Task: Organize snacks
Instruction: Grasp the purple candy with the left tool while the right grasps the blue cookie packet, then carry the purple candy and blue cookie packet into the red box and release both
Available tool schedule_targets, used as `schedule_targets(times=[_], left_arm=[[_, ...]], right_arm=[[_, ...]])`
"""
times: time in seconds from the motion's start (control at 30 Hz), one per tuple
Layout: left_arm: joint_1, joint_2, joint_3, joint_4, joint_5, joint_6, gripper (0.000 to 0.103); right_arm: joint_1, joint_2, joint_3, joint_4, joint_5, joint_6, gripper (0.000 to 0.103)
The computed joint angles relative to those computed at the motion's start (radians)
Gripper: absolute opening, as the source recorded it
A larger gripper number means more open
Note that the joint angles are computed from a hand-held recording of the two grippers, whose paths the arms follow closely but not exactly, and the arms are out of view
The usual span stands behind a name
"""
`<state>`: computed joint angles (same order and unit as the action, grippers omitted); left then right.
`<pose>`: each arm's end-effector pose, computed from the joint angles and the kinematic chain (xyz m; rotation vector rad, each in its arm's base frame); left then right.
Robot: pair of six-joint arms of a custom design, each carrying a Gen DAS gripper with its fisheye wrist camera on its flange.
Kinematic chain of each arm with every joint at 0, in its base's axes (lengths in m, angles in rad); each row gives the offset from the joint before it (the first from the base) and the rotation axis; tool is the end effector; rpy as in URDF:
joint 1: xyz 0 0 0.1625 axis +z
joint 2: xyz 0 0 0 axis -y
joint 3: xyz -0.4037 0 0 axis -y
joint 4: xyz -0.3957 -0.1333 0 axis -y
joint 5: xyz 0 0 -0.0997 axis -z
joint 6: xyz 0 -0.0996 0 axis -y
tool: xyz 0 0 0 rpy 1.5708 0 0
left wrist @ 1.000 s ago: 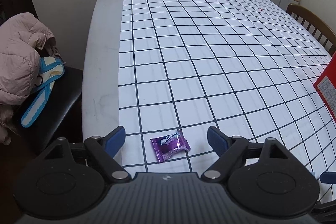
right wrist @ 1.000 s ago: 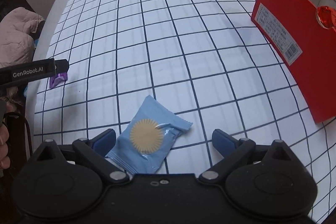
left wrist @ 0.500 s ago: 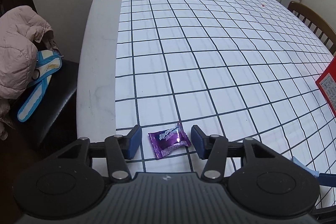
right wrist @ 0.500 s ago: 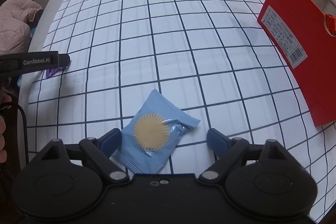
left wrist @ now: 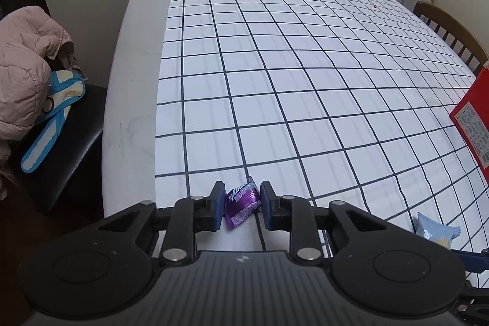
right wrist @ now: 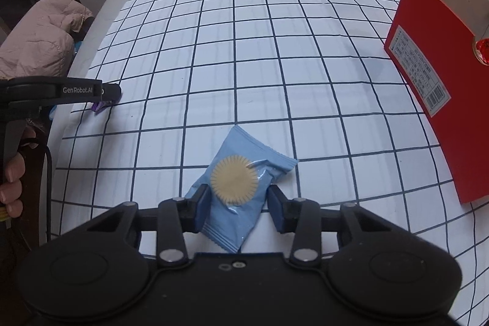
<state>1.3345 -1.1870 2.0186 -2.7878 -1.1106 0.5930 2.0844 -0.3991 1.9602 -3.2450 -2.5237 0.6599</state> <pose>0.0453 -0.5701 0.1992 0.9377 2.4250 -0.3908 0.2819 -0.3937 -0.1224 -0.2345 -2.2832 0.7637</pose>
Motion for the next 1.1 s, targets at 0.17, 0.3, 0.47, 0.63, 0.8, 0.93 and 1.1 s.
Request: schedule_targets(times=[0.17,0.3,0.47,0.63,0.8,0.93,1.1], left_arm=[[-0.008,-0.027,0.015,0.046,-0.016,-0.021,0.024],[-0.024,-0.056,0.033,0.089,-0.026,-0.058,0.024],[-0.045,-0.095,0.053,0.151,-0.053,-0.114,0.024],[-0.069,-0.135,0.092,0.175,-0.075,-0.147,0.024],[-0.083,-0.16,0.121,0.193,-0.085,-0.169,0.024],[-0.089,-0.181,0.138,0.198,-0.089,-0.164,0.024],[-0.084,-0.201,0.141,0.211,-0.098,-0.156,0.024]], right_arm=[[0.002,-0.024,0.059,-0.056,-0.012,-0.001,0.036],[0.009,-0.048,0.109,-0.104,-0.021,-0.002,0.033],[0.022,-0.07,0.162,-0.184,-0.024,-0.033,0.02],[0.023,-0.088,0.207,-0.231,-0.026,-0.05,0.008],[0.004,-0.107,0.243,-0.27,0.008,-0.052,0.008],[-0.009,-0.111,0.248,-0.271,0.039,0.001,0.013],[-0.019,-0.101,0.222,-0.239,0.052,0.067,0.035]])
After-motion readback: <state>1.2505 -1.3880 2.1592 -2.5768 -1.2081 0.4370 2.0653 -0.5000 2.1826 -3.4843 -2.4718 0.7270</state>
